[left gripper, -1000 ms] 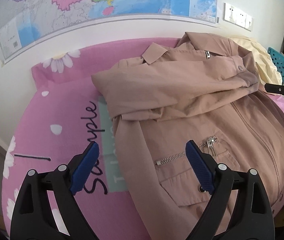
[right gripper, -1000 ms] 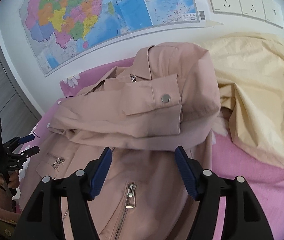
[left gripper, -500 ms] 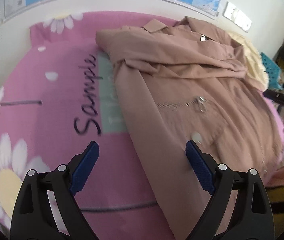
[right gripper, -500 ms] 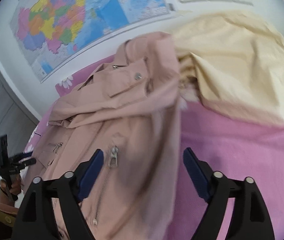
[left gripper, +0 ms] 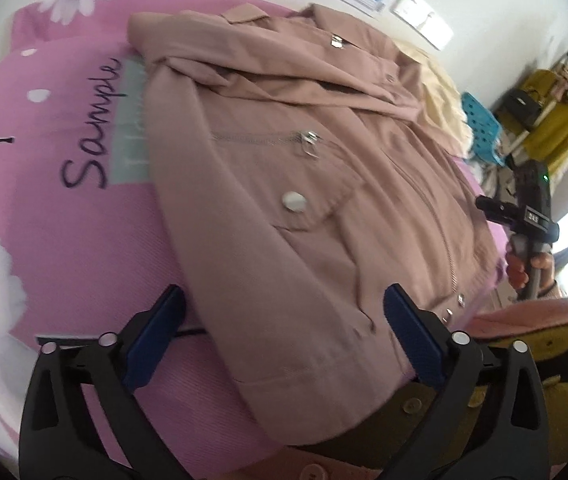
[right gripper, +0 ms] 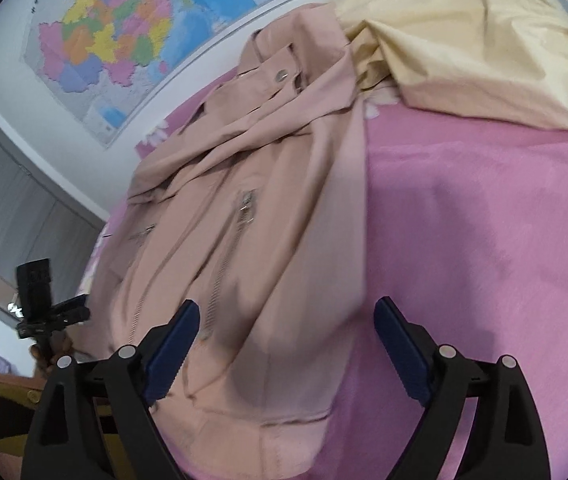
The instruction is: Fold large clothes
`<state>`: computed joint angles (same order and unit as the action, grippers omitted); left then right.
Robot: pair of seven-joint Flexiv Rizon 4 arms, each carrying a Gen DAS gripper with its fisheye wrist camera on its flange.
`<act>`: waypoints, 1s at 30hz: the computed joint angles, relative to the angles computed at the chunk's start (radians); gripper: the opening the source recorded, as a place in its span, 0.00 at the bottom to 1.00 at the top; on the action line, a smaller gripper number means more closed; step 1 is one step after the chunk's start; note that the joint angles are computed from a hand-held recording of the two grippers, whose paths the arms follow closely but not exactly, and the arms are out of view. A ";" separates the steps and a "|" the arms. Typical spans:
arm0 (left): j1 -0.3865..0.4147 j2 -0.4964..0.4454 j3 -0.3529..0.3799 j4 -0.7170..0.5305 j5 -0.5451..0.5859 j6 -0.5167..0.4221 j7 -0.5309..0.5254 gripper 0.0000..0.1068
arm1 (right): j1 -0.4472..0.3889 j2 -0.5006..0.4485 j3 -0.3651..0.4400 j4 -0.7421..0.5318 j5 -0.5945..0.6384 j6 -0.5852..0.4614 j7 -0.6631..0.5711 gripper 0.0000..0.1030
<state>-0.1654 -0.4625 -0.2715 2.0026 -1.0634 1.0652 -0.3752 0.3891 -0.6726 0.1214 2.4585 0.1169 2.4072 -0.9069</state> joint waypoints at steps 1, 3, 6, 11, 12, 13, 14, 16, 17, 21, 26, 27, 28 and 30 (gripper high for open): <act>-0.005 0.003 -0.003 0.007 -0.001 0.011 0.011 0.91 | -0.015 -0.008 0.014 0.002 -0.020 0.019 0.002 0.84; -0.008 0.002 -0.005 0.006 0.000 0.012 0.013 0.91 | -0.046 -0.032 0.043 0.007 -0.069 0.070 0.013 0.85; 0.001 -0.003 -0.013 -0.007 -0.019 -0.051 0.005 0.91 | -0.055 -0.049 0.052 0.002 -0.098 0.107 0.021 0.85; -0.041 -0.014 0.002 -0.018 -0.002 0.030 -0.057 0.51 | -0.053 -0.067 0.051 -0.006 -0.128 0.127 0.041 0.51; -0.046 -0.021 0.014 -0.026 0.025 0.042 -0.099 0.28 | -0.049 -0.066 0.048 -0.003 -0.122 0.123 0.043 0.32; -0.048 -0.030 0.026 -0.035 0.056 0.049 -0.148 0.20 | -0.048 -0.068 0.049 -0.002 -0.116 0.126 0.049 0.20; -0.032 -0.028 0.014 -0.033 0.047 0.051 -0.149 0.07 | -0.046 -0.076 0.052 0.001 -0.110 0.150 0.048 0.16; -0.001 -0.006 -0.036 -0.007 -0.049 0.086 -0.065 0.04 | -0.019 -0.069 0.042 0.008 -0.092 0.168 0.021 0.08; 0.005 0.012 -0.057 0.007 -0.116 0.110 -0.010 0.04 | 0.008 -0.058 0.036 0.011 -0.072 0.173 0.000 0.08; -0.009 0.063 -0.029 0.020 -0.217 0.084 0.052 0.03 | 0.013 -0.037 0.061 0.033 -0.088 0.248 -0.021 0.06; -0.027 0.133 0.035 0.055 -0.269 0.012 0.102 0.03 | 0.068 0.028 0.070 0.090 -0.046 0.280 -0.063 0.06; -0.032 0.148 0.047 0.066 -0.279 -0.003 0.118 0.03 | 0.088 0.044 0.073 0.104 -0.032 0.276 -0.077 0.06; -0.041 0.172 0.060 0.085 -0.286 -0.002 0.144 0.03 | 0.099 0.055 0.078 0.120 -0.029 0.274 -0.086 0.06; -0.044 0.206 0.082 0.113 -0.306 -0.042 0.196 0.03 | 0.105 0.070 0.089 0.143 -0.038 0.270 -0.093 0.06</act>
